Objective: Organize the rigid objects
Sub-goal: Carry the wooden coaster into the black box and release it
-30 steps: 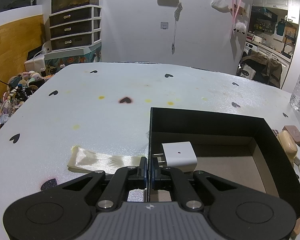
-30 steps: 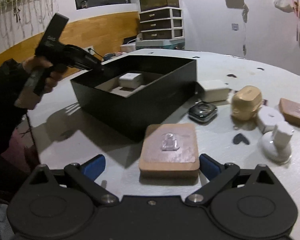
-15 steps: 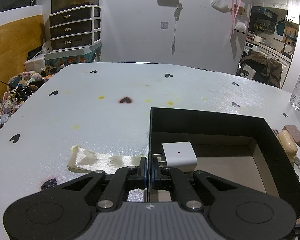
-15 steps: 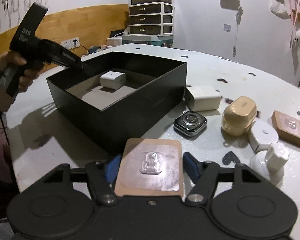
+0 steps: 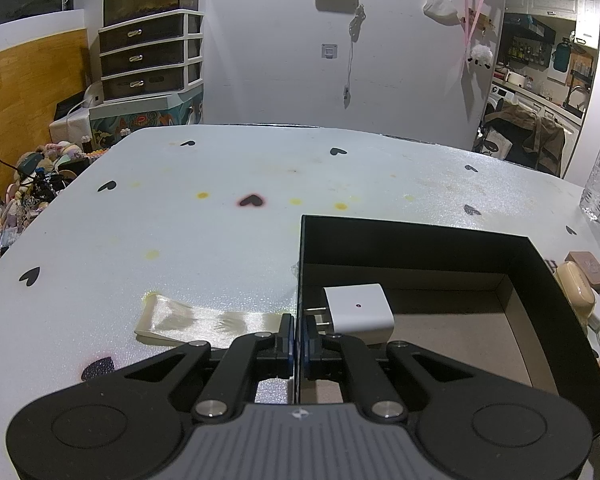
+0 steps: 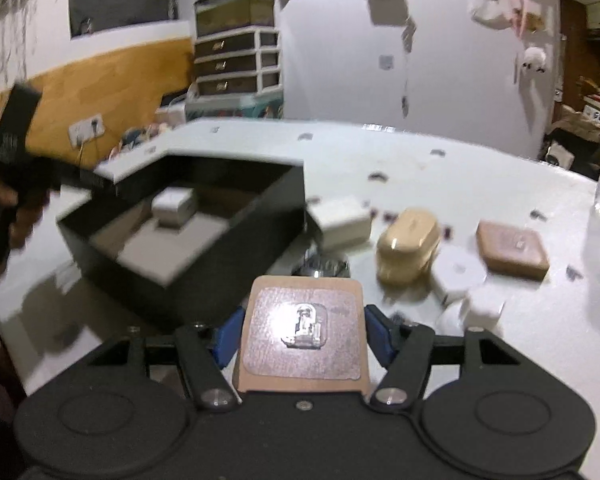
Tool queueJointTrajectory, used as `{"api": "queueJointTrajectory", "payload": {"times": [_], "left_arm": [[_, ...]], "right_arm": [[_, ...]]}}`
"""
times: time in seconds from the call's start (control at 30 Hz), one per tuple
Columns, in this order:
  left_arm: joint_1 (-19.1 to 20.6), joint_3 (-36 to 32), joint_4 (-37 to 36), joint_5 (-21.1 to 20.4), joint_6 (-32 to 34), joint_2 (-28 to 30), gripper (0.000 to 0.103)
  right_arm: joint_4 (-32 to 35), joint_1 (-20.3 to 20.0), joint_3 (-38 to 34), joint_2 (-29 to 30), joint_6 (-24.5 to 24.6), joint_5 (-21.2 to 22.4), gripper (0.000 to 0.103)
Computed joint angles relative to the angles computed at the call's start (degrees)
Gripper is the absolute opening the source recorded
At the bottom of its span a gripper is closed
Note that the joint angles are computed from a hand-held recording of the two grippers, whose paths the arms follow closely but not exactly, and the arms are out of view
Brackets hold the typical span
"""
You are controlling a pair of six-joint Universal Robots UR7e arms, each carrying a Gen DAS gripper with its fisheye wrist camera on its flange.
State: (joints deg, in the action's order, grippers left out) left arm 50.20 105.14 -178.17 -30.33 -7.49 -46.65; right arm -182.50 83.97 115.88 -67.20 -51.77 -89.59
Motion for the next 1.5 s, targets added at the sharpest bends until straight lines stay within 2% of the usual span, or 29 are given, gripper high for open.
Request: {"api": "queueJointTrajectory", "payload": {"times": [0.1, 0.3, 0.47, 0.57, 0.9, 1.17, 1.3, 1.47, 1.5], "left_arm": [[0.0, 0.0, 0.0, 0.1, 0.0, 0.0, 0.004], [0.0, 0.0, -0.4, 0.2, 0.3, 0.1, 0.004], [0.1, 0.3, -1.6, 0.3, 1.0, 0.2, 0.004], [0.2, 0.4, -2.2, 0.2, 1.5, 0.3, 0.004], [0.2, 0.9, -5.3, 0.1, 3.7, 0.9, 0.004], [0.1, 1.0, -7.1, 0.3, 5.1, 1.3, 0.004], [0.2, 1.0, -7.4, 0.2, 5.5, 1.4, 0.004], [0.1, 1.1, -7.9, 0.4, 5.8, 1.6, 0.004], [0.1, 1.1, -7.9, 0.4, 5.8, 1.6, 0.004]], "right_arm": [[0.4, 1.7, -1.4, 0.3, 1.7, 0.8, 0.065], [1.0, 6.0, -5.1, 3.5, 5.1, -0.2, 0.065], [2.6, 9.6, -9.8, 7.9, 11.7, -4.5, 0.065], [5.8, 11.4, -13.2, 10.5, 16.2, -7.0, 0.065], [13.7, 14.8, -22.3, 18.6, 27.2, -14.1, 0.065], [14.6, 15.5, -26.3, 23.6, 30.1, -19.0, 0.065], [13.5, 15.7, -27.5, 25.5, 30.1, -21.3, 0.065], [16.0, 15.4, -29.1, 26.2, 31.8, -20.7, 0.067], [15.6, 15.3, -29.0, 26.2, 31.4, -20.2, 0.071]]}}
